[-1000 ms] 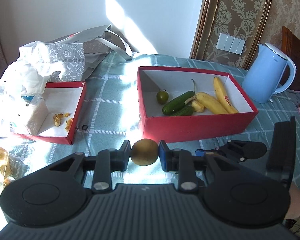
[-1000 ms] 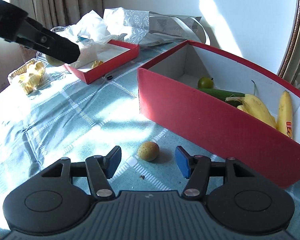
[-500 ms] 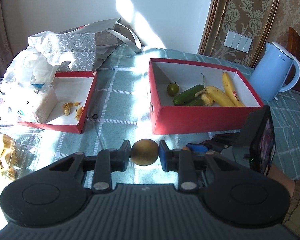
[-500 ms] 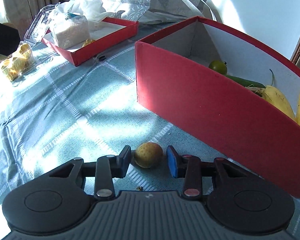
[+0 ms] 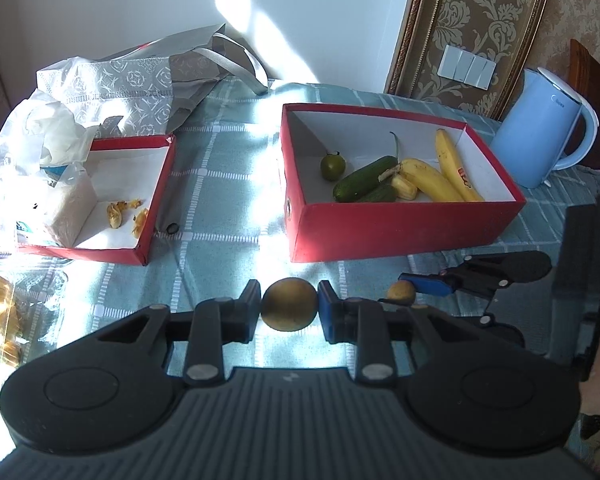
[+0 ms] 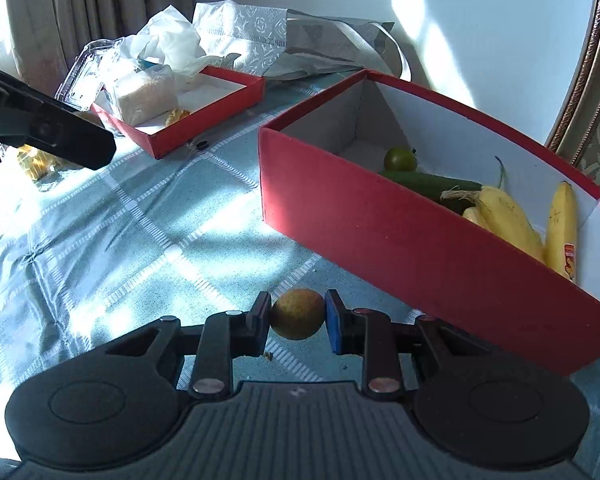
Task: Organize fruits
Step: 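Carry both brown fruits toward the red box with both grippers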
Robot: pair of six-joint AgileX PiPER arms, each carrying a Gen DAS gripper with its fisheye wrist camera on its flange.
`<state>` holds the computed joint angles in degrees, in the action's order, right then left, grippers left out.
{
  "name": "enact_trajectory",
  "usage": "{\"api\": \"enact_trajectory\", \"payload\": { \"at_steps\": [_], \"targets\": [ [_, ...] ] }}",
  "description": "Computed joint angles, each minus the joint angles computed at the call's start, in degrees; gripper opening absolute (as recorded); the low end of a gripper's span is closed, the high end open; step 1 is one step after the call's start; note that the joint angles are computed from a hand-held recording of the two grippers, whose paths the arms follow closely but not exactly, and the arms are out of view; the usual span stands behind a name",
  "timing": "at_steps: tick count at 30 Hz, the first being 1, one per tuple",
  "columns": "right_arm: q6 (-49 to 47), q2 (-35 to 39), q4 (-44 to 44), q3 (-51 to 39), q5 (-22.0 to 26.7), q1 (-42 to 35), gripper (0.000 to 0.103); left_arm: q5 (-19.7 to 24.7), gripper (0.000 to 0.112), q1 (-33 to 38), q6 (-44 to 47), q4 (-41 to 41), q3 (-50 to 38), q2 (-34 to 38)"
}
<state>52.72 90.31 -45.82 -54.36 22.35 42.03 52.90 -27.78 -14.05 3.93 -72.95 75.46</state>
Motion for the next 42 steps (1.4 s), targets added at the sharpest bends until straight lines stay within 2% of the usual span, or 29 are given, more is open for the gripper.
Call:
{"api": "enact_trajectory", "payload": {
  "at_steps": [3, 10, 19, 29, 38, 42],
  "targets": [
    [2.81, -7.43, -0.84, 4.70, 2.81, 0.23, 0.027, 0.15, 0.027, -1.57, -0.96, 0.87, -2.32, 2.56],
    [4.71, -23.59, 3.14, 12.75, 11.46, -0.87, 0.027, 0.80, 0.027, -6.08, -4.23, 5.04, -10.12, 9.39],
    [5.14, -34.29, 3.58, 15.58, 19.34, -1.77, 0.027, 3.13, 0.027, -9.68, -5.05, 9.37, -21.07, 17.65],
    [4.00, -38.36, 4.41, 16.11, 20.47, -3.53, 0.027, 5.07, 0.027, -11.71, -5.42, 11.88, -28.58, 24.03],
    [-0.54, -40.13, 7.75, 16.56, 18.29, -7.17, 0.027, 6.97, 0.027, -12.86, -5.94, 13.48, -34.20, 28.51],
    [-5.38, -41.54, 11.46, 16.85, 16.47, -10.33, 0.027, 8.79, 0.027, -13.85, -6.30, 15.16, -39.03, 31.73]
  ]
}}
